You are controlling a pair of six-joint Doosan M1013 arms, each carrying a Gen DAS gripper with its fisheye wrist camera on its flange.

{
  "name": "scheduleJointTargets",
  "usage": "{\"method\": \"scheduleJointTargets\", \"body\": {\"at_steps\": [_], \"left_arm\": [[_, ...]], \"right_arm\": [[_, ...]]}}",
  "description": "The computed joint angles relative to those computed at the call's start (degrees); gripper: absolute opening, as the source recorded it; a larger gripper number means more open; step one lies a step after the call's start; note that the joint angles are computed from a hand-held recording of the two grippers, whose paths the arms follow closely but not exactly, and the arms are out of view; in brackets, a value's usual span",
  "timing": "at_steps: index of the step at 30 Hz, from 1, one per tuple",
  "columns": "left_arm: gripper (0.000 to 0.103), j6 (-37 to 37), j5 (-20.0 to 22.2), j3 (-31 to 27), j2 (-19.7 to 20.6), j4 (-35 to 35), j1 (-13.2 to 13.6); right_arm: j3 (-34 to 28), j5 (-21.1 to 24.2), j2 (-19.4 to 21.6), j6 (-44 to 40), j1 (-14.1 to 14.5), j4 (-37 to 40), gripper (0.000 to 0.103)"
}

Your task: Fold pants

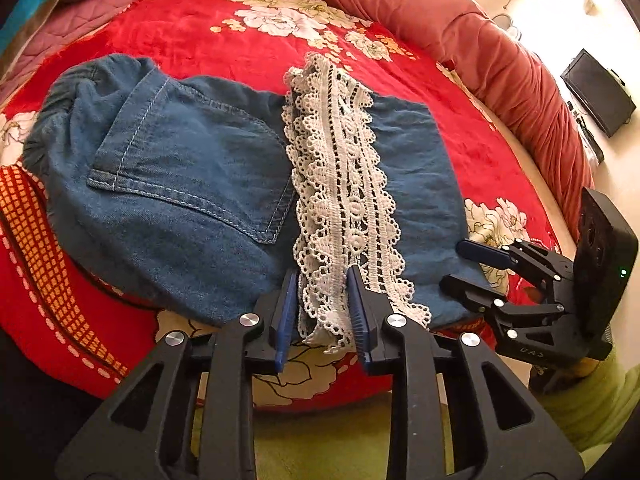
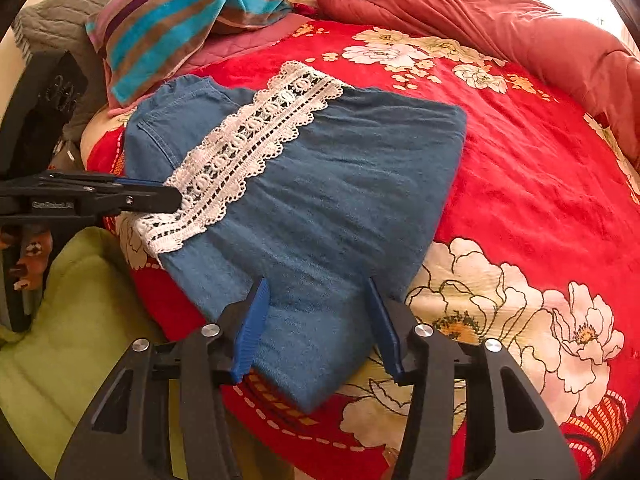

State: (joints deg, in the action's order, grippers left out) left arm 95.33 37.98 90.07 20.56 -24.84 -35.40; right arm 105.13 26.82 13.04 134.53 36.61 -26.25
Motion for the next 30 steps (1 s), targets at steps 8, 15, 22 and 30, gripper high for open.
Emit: {"method": "scheduleJointTargets", "body": {"at_steps": [8,15,22,30], "left_arm": [[0.027,-7.99,-8.67,1.95,-3.85,15.12,-3.13],[0.023,-5.11,-3.41,-1.76,-0.48,20.09,-6.36],[0.023,-1.77,-0.17,-2.14,1.50,13.98,-4.95],[0.023,0.27,-0.73,-1.68,1.34,10.90,-4.39]], "right_arm": [[1.49,-2.82,-2.85,6.78,-0.61,-4.78,0.050],[-0.52,-2.56,-2.31,7.17,-2.77,-5.47,0.050],[-6.99,1.06,2.97,-8.26,-3.30,4.13,0.049],[-13.04,6.74,8.46,-9.22,-5.57,4.89,0.048]]}}
